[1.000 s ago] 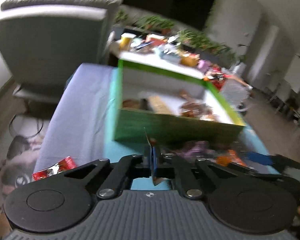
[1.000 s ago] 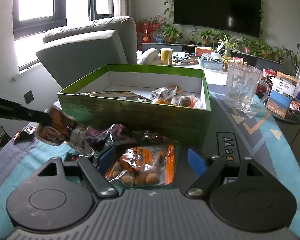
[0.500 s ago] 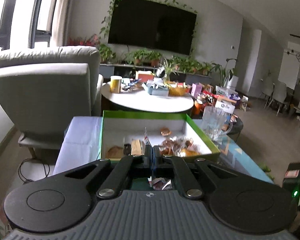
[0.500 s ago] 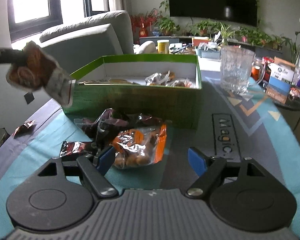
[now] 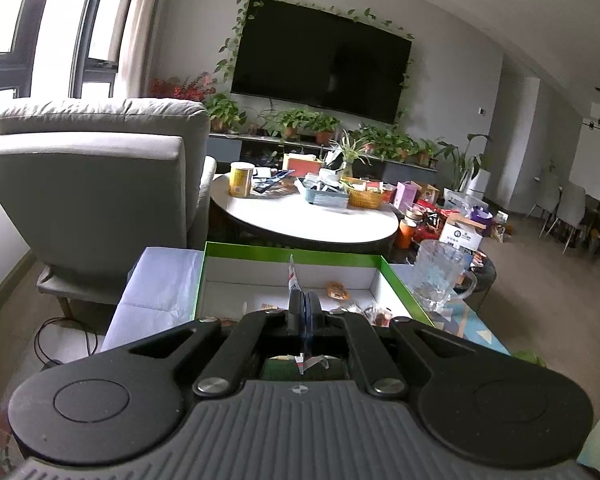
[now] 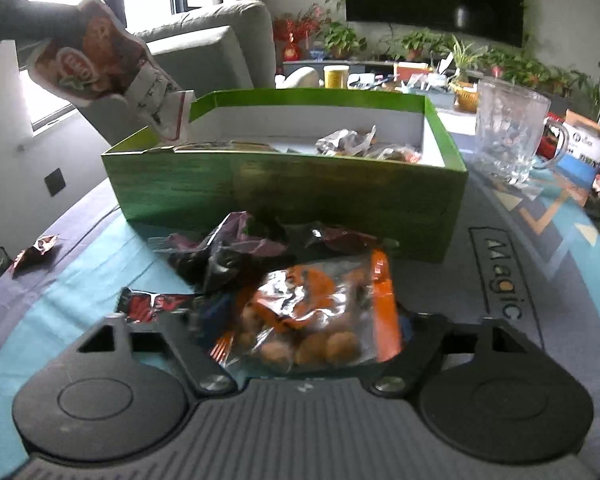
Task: Organize snacks
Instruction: 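Lift the orange-labeled nut bag over the green box and open the right tool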
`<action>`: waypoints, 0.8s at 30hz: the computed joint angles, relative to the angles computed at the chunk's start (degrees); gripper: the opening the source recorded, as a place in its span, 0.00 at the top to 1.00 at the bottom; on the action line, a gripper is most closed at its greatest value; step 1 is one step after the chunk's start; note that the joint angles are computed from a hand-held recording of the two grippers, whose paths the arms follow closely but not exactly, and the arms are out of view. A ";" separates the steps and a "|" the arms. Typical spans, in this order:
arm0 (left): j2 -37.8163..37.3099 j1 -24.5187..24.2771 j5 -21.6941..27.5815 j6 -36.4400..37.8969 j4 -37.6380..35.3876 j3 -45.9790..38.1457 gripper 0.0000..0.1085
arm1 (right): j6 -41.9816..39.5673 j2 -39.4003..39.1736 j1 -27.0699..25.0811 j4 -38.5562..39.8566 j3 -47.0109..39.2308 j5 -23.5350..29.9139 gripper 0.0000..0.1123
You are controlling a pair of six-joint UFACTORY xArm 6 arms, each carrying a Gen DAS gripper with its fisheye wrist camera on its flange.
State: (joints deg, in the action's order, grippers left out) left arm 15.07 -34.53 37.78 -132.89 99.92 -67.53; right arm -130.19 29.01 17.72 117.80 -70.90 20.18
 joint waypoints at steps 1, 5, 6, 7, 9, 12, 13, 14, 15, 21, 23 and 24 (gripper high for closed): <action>0.41 0.16 -0.03 0.20 -0.34 -0.49 0.99 | 0.09 -0.26 -0.32 -1.24 0.37 0.70 0.48; 1.93 0.37 -0.19 0.69 -1.21 -2.05 0.99 | 6.14 -1.39 -2.00 -6.31 1.88 3.12 0.49; 2.17 0.29 -0.18 0.80 -1.30 -2.29 0.99 | 6.68 -1.80 -2.48 -6.57 2.35 3.62 0.49; 2.24 0.18 -0.16 0.79 -1.31 -2.31 0.99 | 6.64 -2.28 -2.87 -6.46 2.86 4.05 0.49; 2.45 -0.01 -0.18 1.00 -1.51 -2.57 0.99 | 6.01 -3.37 -3.46 -5.58 3.82 4.65 0.49; 2.26 -0.46 0.33 1.13 -1.81 -2.63 0.99 | 4.47 -5.10 -4.42 -3.84 5.06 5.84 0.49; 1.90 -0.49 0.46 0.98 -1.61 -2.35 0.99 | 3.95 -5.86 -4.77 -3.24 5.61 6.41 0.49; 1.66 -0.71 0.80 1.06 -1.57 -2.19 0.99 | 3.64 -6.36 -5.06 -2.87 5.92 6.93 0.49; 1.65 -0.93 1.13 1.30 -1.65 -2.28 0.99 | 3.18 -7.01 -5.31 -2.30 6.32 7.49 0.49; 1.24 -1.90 2.96 2.63 -2.14 -2.39 0.99 | 1.34 -10.17 -6.89 0.41 7.63 11.84 0.49; 1.20 -2.13 3.41 3.05 -2.29 -2.62 0.99 | 0.43 -10.60 -7.12 1.76 7.28 12.61 0.49; 1.20 -2.19 3.57 3.23 -2.29 -2.74 0.99 | 0.09 -10.70 -7.34 2.24 7.05 13.11 0.49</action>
State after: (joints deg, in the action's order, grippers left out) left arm 16.26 -36.72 41.35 -129.65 97.63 -70.27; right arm -130.10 18.31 10.38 120.04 -63.85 33.29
